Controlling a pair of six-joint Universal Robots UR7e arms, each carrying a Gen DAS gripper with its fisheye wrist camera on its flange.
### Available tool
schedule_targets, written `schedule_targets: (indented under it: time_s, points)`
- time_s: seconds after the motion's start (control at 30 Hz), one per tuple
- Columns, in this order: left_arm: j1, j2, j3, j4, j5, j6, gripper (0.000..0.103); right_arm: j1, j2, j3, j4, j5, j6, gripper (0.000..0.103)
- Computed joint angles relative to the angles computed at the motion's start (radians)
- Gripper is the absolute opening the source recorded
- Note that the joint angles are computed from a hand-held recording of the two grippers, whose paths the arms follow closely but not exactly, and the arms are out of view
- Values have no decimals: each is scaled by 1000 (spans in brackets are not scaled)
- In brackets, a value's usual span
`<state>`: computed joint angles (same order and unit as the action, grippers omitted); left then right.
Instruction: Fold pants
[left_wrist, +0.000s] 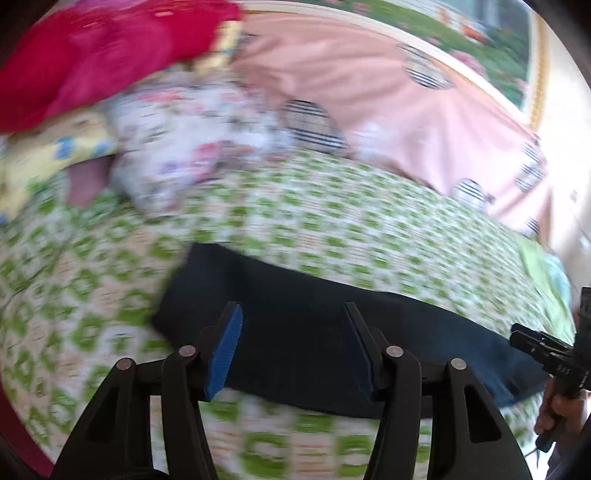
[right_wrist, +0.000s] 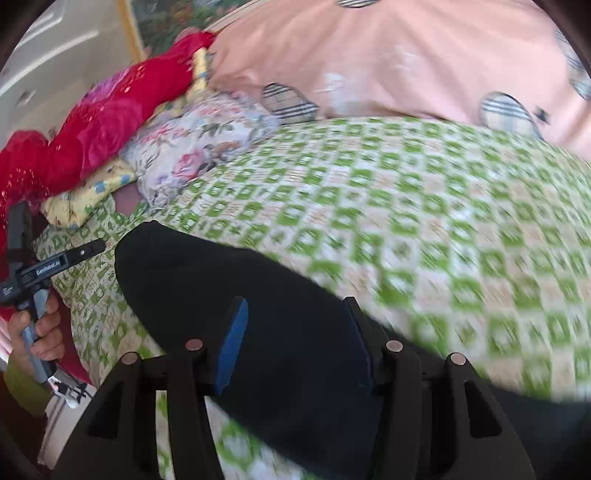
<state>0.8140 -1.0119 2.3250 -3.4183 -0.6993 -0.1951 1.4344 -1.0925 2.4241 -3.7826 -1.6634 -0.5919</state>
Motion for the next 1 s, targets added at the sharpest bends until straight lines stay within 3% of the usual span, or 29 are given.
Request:
schedule_targets:
  time_s: [0.13, 0.5, 0.67, 0.8, 1.0]
  points:
    - [-28, 79, -54, 43, -95, 29, 60, -74, -47, 118, -131, 23, 14, 54]
    - [-108, 234, -168, 178, -283, 115, 66, -286, -119, 330, -350, 131, 52, 54]
    - [-133, 271, -188, 269, -357, 202, 66, -397, -126, 389, -409, 202, 63, 54]
    - [-148, 310, -214, 326, -372, 305, 66, -465, -126, 407, -440, 250, 96, 54]
    - [-122, 350, -283, 454, -423, 391, 66, -561, -162, 418, -444, 337, 161, 54]
